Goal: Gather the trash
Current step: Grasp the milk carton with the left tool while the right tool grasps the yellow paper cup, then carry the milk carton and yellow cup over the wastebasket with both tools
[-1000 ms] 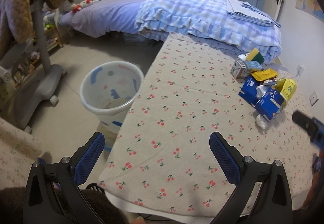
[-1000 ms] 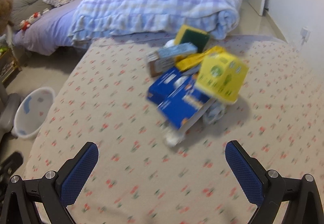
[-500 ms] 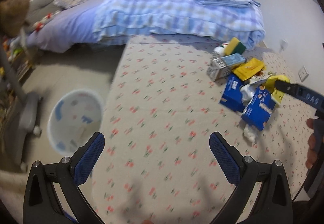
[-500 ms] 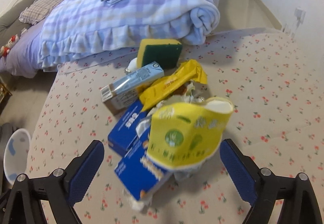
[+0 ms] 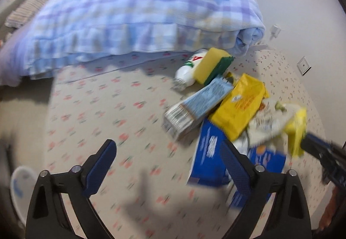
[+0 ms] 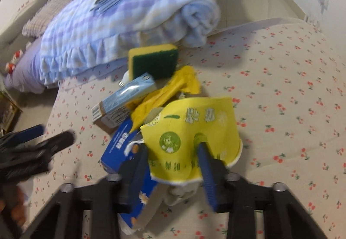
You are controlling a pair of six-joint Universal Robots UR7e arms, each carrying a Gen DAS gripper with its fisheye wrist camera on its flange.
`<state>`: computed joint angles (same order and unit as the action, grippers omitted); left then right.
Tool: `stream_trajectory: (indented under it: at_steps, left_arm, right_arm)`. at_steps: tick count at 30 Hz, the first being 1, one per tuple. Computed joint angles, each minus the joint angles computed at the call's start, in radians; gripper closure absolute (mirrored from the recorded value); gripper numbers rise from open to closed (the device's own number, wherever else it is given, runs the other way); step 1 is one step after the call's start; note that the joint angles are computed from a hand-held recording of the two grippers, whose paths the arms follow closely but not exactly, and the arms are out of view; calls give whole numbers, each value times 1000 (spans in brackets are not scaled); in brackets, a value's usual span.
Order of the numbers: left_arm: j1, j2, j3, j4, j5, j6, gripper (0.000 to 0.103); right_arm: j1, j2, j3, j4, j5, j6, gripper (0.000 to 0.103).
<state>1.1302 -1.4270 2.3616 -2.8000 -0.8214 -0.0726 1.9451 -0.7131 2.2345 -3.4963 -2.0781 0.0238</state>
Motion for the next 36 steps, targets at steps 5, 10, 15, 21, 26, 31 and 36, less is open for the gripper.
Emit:
stream_trajectory:
  at_steps: [5,10,15,21,26,31,36]
  left_arm:
    - [66,119,-93,-36,-78,60,15]
    - [81,179,-122,-39,-77,111,38]
    - [72,190,-107,-83,-47,120,56]
    - [33,124,-44,-104,-19,97,58]
    - [6,23,14,-61,-22,59,59]
    - [-8,-104,78,20,-29,14,59]
    - [-23,-224,134,98,-30,-58,59]
  right_arm:
    - [-65,-57,48,-8,40,24,91]
    - [-133,-108,92,-19,105,62,88]
    - [-150,-125,102,-30,100,91,24]
    - [-192,-122,88,-17,198,192,23]
    - [-157,-77,25,117,139,255,21]
    - [-130,-44,-10,224,59,271,21]
    - [-153,-84,39,218,115,265,21]
